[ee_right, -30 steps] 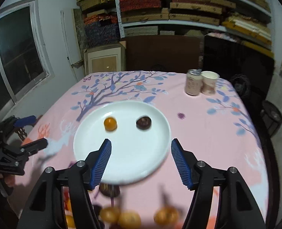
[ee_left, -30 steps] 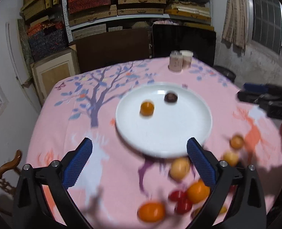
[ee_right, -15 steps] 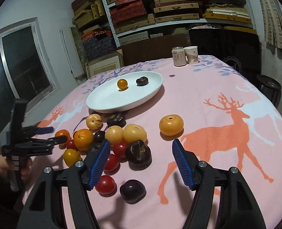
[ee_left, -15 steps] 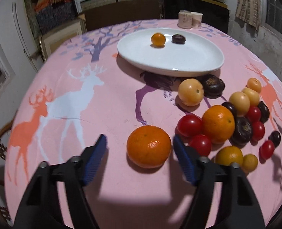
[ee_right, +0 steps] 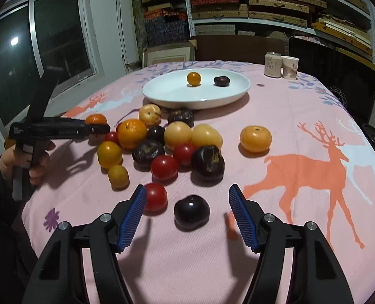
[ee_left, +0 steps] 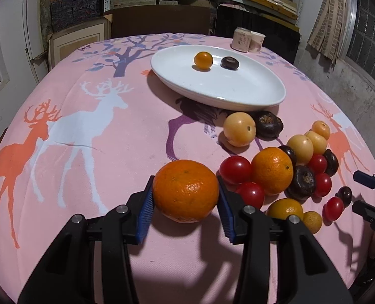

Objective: Organize fruits
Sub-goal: 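Grasp a large orange with the left tool while the right tool grasps a dark plum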

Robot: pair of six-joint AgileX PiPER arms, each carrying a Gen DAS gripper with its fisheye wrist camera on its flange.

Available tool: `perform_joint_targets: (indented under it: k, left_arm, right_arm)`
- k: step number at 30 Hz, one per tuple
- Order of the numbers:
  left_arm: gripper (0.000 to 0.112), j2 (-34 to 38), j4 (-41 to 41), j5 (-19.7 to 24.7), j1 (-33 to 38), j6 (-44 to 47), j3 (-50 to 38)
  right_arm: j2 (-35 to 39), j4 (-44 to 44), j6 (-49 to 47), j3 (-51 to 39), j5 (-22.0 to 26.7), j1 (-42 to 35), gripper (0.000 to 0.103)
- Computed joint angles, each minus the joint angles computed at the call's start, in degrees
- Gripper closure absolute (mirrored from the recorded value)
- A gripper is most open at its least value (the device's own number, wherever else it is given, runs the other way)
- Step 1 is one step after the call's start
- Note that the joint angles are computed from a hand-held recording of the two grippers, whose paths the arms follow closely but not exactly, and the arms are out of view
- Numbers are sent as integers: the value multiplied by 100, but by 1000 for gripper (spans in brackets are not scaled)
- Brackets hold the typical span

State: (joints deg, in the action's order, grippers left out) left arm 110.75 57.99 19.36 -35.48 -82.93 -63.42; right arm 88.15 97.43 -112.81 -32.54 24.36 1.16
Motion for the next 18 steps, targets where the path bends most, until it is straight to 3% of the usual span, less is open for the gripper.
perform_joint_targets:
  k: [3, 7, 12, 16, 18]
  left_arm:
    - [68, -79, 340, -64, -7, -351, 102]
    - [68, -133, 394, -239, 112, -514, 205]
    - [68, -125, 304, -307, 157, -449, 208]
    - [68, -121, 353, -272, 132, -476, 212]
    - [68, -118, 354, -254, 122, -473, 208]
  right_arm:
    - [41, -230, 244, -48, -50, 36, 36]
    - [234, -1007, 1016, -274, -250, 212, 53]
    - [387, -1531, 1672, -440, -165, 123, 56]
    - [407, -1617, 1761, -455, -347, 274, 71]
    - [415, -1587, 1725, -460, -332, 266, 71]
